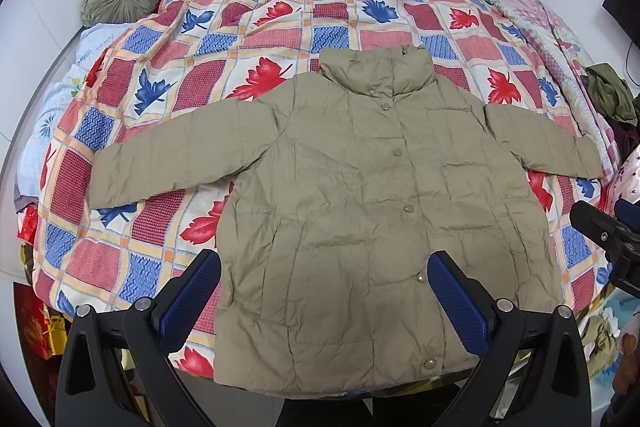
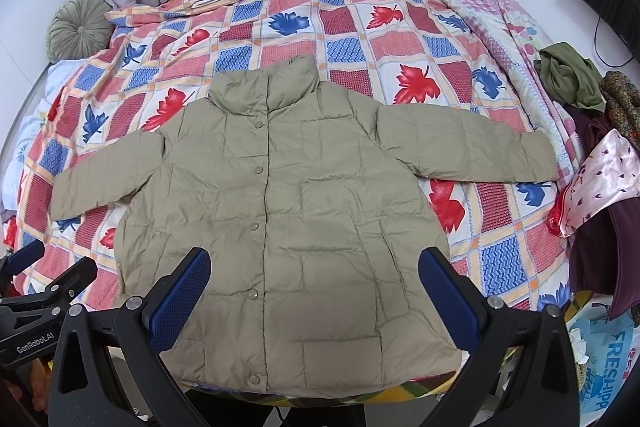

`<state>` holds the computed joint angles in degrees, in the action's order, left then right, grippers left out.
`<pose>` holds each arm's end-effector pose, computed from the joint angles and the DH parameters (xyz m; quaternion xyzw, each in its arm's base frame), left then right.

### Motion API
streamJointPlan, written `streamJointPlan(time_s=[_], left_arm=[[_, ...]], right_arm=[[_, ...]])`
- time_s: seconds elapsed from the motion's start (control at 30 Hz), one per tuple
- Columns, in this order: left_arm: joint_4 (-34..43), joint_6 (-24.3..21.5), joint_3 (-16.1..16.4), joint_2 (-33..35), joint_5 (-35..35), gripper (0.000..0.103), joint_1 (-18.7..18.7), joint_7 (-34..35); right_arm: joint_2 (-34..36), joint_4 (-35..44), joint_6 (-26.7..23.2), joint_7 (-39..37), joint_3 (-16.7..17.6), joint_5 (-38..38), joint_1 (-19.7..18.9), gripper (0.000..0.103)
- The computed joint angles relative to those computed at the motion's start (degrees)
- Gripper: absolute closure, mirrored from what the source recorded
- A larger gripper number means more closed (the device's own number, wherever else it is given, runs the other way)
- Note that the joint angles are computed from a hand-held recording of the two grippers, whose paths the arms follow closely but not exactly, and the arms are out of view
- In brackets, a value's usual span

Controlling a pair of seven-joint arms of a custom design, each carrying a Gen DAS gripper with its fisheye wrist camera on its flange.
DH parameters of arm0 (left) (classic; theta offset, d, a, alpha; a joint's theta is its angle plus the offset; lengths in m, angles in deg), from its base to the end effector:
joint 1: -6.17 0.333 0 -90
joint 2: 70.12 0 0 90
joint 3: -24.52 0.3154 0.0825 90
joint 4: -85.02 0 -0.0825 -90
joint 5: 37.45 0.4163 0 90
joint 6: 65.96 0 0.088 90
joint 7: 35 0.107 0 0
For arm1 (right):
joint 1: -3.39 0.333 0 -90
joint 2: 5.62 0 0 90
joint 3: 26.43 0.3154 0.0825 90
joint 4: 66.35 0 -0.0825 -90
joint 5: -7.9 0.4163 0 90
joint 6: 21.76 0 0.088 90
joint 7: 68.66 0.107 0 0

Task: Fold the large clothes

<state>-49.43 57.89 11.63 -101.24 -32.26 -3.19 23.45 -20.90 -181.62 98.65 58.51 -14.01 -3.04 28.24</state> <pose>0.4179 -0.1794 0.5546 -0.7388 0.6445 -0.1298 0.1485 0.4305 0.3299 0.5962 -0.7161 0.6661 -0.1400 0.1546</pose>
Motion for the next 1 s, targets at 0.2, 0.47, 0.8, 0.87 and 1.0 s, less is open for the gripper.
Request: streamJointPlan(time_s=[0.2,0.47,0.8,0.87,1.0], left_arm=[[-1.98,0.25,1.90,-0.06,-2.47,0.000,-0.14,1.34],[-7.86,4.66,5.81,-0.96,-7.58,0.000,2.42,4.61],[-14.67,18.31,12.18,4.69,-11.67,0.000,11.02,7.70],[-15.66,23.93,15.27,7.22,-16.61,0.000,11.68,10.63],[-15.61,35.02,22.36,13.97,-32.73,0.000,9.73,21.72]], right_arm=[[1.07,-0.43,0.89,0.04,-0.02,0.91,0.73,0.000],[3.98,-2.22,6.28,-2.91,-0.04,4.93,2.34,0.000],[15.34,4.86,2.77,-3.46,0.30,5.39,6.08,0.000],[16.96,5.19,3.83,-1.90,0.25,3.11,6.80,0.000],[20.91,6.86,5.31,-1.54,-0.04,1.58,8.07,0.000]])
